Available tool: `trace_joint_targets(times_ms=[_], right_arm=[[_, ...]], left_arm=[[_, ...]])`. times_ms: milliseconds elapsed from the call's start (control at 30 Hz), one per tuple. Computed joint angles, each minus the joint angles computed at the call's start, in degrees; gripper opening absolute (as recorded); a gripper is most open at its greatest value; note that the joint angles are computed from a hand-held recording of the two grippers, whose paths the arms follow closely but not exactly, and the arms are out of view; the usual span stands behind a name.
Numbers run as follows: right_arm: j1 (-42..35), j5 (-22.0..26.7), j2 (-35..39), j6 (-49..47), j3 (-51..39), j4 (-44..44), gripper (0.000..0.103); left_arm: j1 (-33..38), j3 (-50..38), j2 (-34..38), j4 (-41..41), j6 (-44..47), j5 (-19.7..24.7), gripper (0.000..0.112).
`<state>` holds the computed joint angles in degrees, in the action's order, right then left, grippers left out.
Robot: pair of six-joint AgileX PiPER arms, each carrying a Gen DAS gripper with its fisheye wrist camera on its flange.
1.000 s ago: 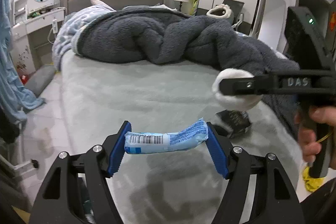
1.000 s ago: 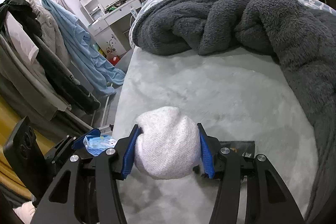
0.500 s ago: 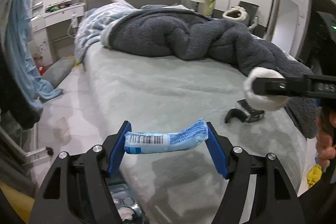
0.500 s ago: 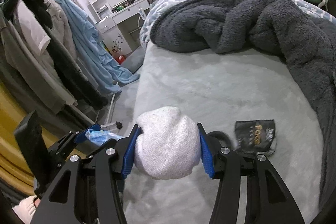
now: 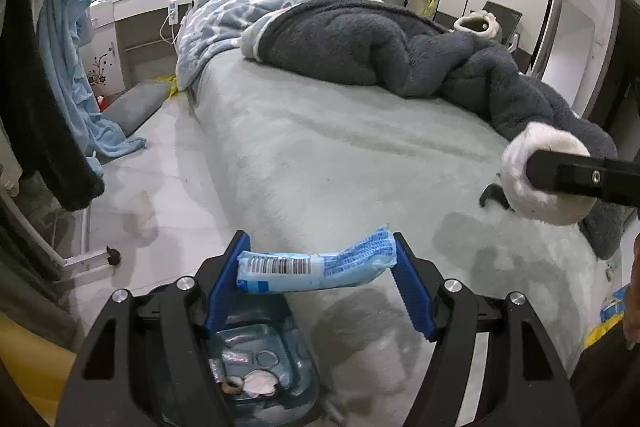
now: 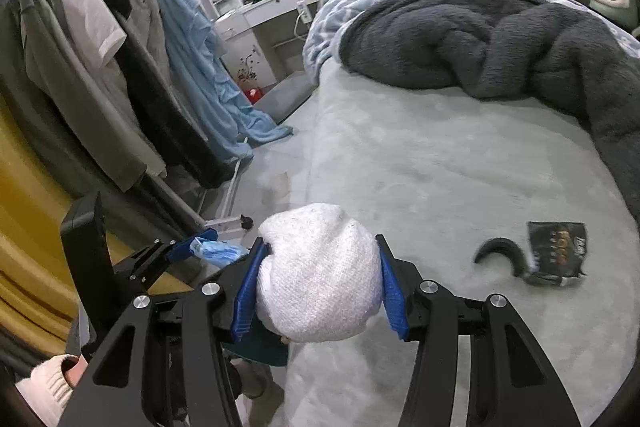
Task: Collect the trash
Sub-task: 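Carry the blue tube and cloth ball over the teal bin with both tools, then open the left tool to drop the blue tube while the right tool holds the cloth ball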
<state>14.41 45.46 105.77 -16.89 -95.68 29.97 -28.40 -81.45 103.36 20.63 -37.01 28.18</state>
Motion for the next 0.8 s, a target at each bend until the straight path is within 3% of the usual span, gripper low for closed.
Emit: trace_joint_targets(times_ms=[800], right_arm=[[11.61,4.52,13.46,7.87,-17.17,-9.05,0.054]], left_arm=[[10.77,7.45,-2.36,-19.12,19.67,4.12,0.073]])
